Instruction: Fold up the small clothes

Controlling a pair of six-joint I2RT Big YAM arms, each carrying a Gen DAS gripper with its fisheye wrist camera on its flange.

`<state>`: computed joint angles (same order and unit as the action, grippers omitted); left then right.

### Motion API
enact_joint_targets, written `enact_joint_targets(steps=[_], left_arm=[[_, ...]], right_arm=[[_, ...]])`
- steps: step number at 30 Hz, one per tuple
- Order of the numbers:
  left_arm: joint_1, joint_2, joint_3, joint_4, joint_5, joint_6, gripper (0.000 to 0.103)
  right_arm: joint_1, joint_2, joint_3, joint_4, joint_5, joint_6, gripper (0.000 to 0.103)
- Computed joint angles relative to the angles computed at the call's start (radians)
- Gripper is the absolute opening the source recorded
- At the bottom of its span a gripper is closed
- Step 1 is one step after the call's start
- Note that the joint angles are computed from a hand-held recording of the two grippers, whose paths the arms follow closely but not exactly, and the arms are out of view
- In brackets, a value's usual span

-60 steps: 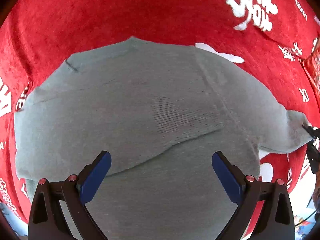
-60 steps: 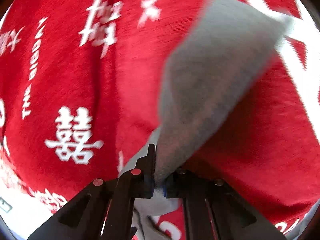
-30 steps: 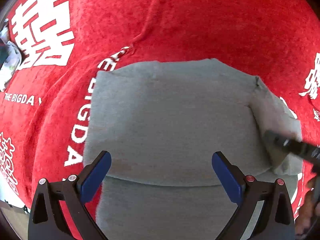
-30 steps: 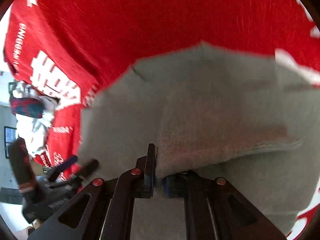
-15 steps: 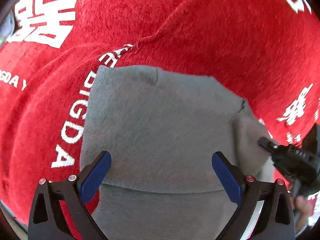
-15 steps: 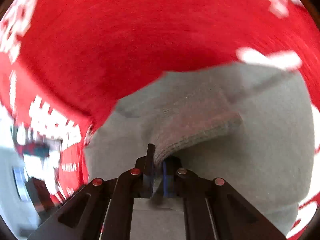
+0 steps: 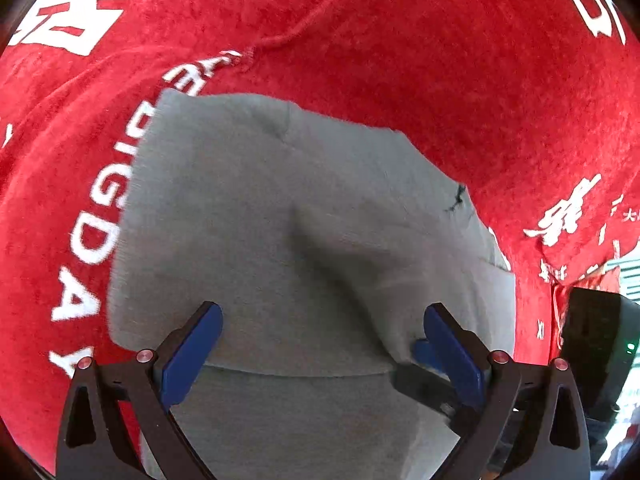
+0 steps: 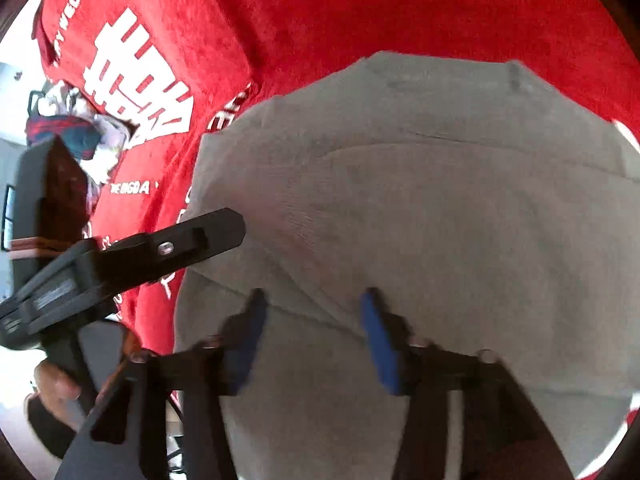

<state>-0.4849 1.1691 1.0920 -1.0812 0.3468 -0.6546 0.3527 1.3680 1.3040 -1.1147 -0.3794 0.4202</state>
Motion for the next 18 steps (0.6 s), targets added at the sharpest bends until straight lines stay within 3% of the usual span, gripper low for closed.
enact_joint_targets(steps=[2, 6, 9, 10, 12, 13, 14, 15, 16, 18], left_arm=[[-0.019, 0.014, 0.011, -0.005, 0.000, 0.000, 0.101], [-0.053, 0.041, 0.032, -0.011, -0.005, -0.009, 0.101], [-0.066, 0.051, 0.037, -0.010, -0.018, -0.023, 0.099], [-0.070, 0.054, 0.041, -0.005, -0.023, -0.029, 0.094], [-0.075, 0.066, 0.053, -0.016, -0.026, -0.011, 0.063], [-0.076, 0.070, 0.059, -0.015, -0.021, 0.004, 0.053], [-0.078, 0.074, 0.064, -0.016, -0.014, 0.018, 0.031], [-0.079, 0.075, 0.073, -0.027, -0.014, 0.038, 0.016], [-0.085, 0.074, 0.085, -0.038, -0.034, 0.057, 0.012], [-0.096, 0.053, 0.095, -0.045, -0.070, 0.081, 0.012]], right_arm=[[-0.055, -0.054, -0.046, -0.022, -0.021, 0.024, 0.058], [-0.242, -0.197, -0.201, -0.037, -0.073, 0.158, 0.058], [-0.392, -0.268, -0.291, 0.009, -0.128, 0.257, 0.058], [-0.425, -0.287, -0.320, 0.047, -0.155, 0.302, 0.058], [-0.495, -0.306, -0.355, 0.105, -0.194, 0.364, 0.058], [-0.510, -0.304, -0.353, 0.111, -0.188, 0.360, 0.056], [-0.518, -0.296, -0.340, 0.107, -0.166, 0.337, 0.049], [-0.521, -0.283, -0.316, 0.078, -0.133, 0.288, 0.016], [-0.527, -0.272, -0.299, 0.056, -0.118, 0.248, 0.006], [-0.547, -0.274, -0.282, 0.037, -0.119, 0.177, 0.006]])
